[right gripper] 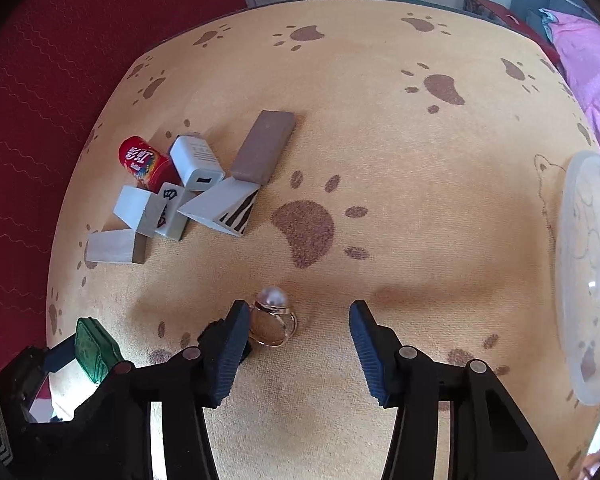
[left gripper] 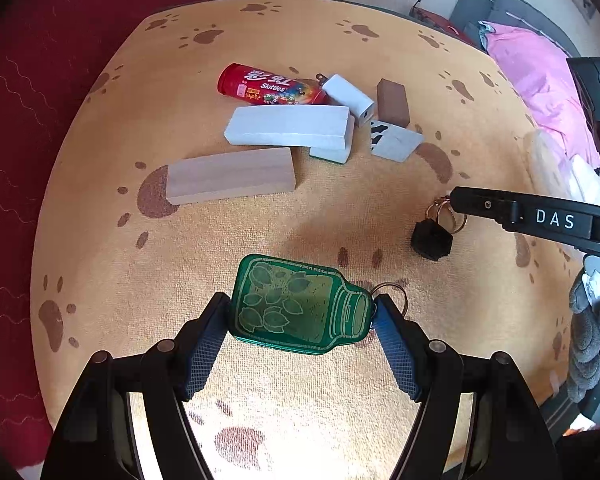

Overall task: Organize rigid objects
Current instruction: 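Grasp the green jar keychain with the left tool while the right tool grasps the gold ring, then carry the gold ring with the right tool into the clear bowl and release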

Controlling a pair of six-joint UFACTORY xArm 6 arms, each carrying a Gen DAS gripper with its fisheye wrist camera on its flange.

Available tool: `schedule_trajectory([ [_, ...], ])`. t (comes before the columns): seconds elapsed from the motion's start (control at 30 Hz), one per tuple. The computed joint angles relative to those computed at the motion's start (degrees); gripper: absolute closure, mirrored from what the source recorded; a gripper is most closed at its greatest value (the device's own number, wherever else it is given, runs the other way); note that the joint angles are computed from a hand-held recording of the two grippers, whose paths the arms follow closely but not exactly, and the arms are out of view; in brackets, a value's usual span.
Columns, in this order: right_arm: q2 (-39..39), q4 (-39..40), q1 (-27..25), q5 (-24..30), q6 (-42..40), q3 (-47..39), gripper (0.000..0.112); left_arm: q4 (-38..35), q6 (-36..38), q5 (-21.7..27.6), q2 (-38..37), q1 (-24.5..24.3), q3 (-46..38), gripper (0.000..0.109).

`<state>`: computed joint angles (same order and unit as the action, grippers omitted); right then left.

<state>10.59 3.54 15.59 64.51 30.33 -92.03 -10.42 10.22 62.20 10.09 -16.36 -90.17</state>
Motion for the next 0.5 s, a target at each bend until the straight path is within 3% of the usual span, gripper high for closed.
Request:
schedule_trajectory([
  [0.3,2.42,0.61,1.42,1.48,-2.78,-1.83,0.058,0.20,0.08,-0.46,-1.58,0.28,1.70,0.035],
  [0.37,3.26,-0.51,2.04,1.87,-2.78,-2.56,0.060,0.29,0.38,-0.71,-2.07,0.34,2.27,0.035],
  [0.5,3.45,-2.48,2.61,2.16,-2.78,-2.94,0.076,0.41,0.37,-1.06,-2.94,0.60,3.19,0.035],
])
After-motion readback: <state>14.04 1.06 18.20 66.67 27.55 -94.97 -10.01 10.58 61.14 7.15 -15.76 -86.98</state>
